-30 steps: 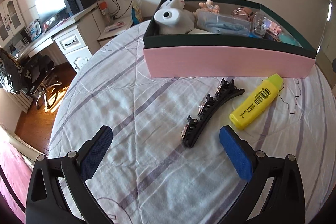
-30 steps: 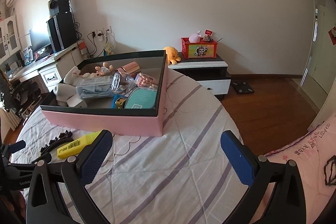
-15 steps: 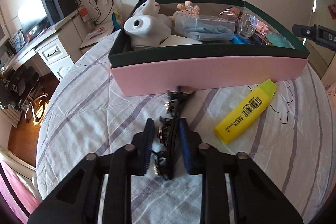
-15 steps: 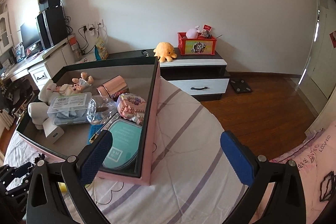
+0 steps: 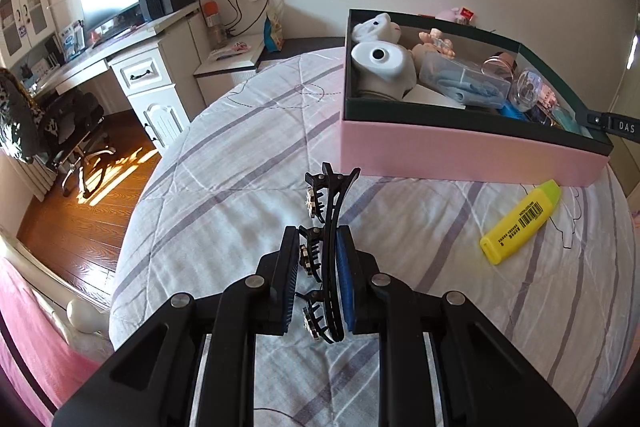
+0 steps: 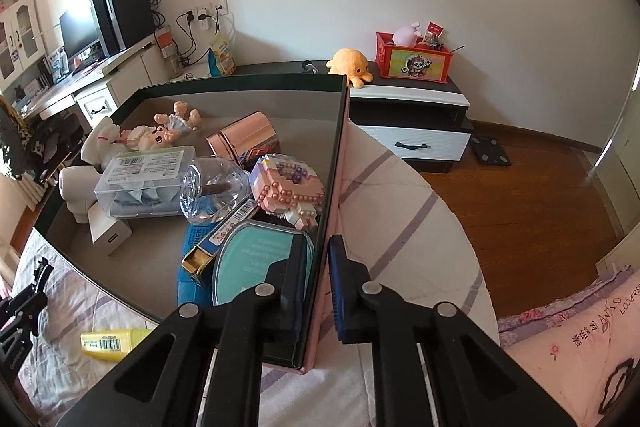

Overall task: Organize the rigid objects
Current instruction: 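Carry the black hair clip into the pink box and open the left gripper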

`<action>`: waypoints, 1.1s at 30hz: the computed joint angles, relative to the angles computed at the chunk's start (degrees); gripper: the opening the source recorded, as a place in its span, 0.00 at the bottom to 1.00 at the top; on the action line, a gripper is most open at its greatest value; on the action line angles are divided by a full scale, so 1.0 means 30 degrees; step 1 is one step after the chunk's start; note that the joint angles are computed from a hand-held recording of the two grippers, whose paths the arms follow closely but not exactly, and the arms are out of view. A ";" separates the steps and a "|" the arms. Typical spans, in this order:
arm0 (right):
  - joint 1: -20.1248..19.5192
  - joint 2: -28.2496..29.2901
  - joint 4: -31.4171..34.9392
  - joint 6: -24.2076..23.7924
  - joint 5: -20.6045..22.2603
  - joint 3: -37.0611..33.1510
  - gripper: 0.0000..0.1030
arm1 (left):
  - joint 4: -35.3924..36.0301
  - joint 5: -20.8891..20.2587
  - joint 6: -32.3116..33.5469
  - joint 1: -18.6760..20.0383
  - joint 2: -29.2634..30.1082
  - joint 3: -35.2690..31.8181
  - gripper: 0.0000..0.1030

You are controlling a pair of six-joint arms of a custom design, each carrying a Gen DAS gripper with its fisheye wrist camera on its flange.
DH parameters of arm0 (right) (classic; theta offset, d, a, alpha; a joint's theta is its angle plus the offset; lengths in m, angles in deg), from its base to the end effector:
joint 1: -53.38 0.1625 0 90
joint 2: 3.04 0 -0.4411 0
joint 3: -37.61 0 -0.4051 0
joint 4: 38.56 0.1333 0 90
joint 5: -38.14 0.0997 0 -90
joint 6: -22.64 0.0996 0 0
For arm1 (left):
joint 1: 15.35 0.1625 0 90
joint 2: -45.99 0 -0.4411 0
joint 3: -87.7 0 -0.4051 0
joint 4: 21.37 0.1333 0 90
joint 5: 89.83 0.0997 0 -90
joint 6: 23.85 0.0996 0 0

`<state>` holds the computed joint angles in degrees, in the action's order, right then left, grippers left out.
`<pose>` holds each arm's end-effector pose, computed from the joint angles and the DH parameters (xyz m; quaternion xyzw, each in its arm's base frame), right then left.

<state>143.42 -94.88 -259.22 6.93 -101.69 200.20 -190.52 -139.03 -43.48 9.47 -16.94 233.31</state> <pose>0.0573 -0.2249 0.2750 -0.1007 -0.8072 0.3989 0.4233 -0.2319 -0.3258 0.0721 0.3726 0.8596 -0.2136 0.2767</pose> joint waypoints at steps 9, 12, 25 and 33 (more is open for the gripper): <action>-0.0030 -0.0038 -0.0128 -0.0057 0.0129 0.0104 0.10 | -0.0432 0.0819 0.0544 0.0046 -0.0803 -0.0571 0.18; -0.0021 -0.0022 -0.0107 -0.0025 0.0118 0.0079 0.10 | -0.1018 0.0575 0.1190 -0.0013 -0.0543 -0.1194 0.18; -0.0322 -0.0664 0.0706 0.0012 0.0571 0.0053 0.11 | -0.1768 -0.1867 0.3363 0.0060 0.4233 -0.5523 0.18; -0.0478 -0.0829 0.0872 0.0001 0.0837 0.0023 0.11 | -0.3441 0.0553 0.3294 -0.0843 0.4711 -0.4670 0.87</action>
<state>141.98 -97.37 -256.60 6.93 -99.18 200.27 -200.84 -137.37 -33.60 6.94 -2.80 219.30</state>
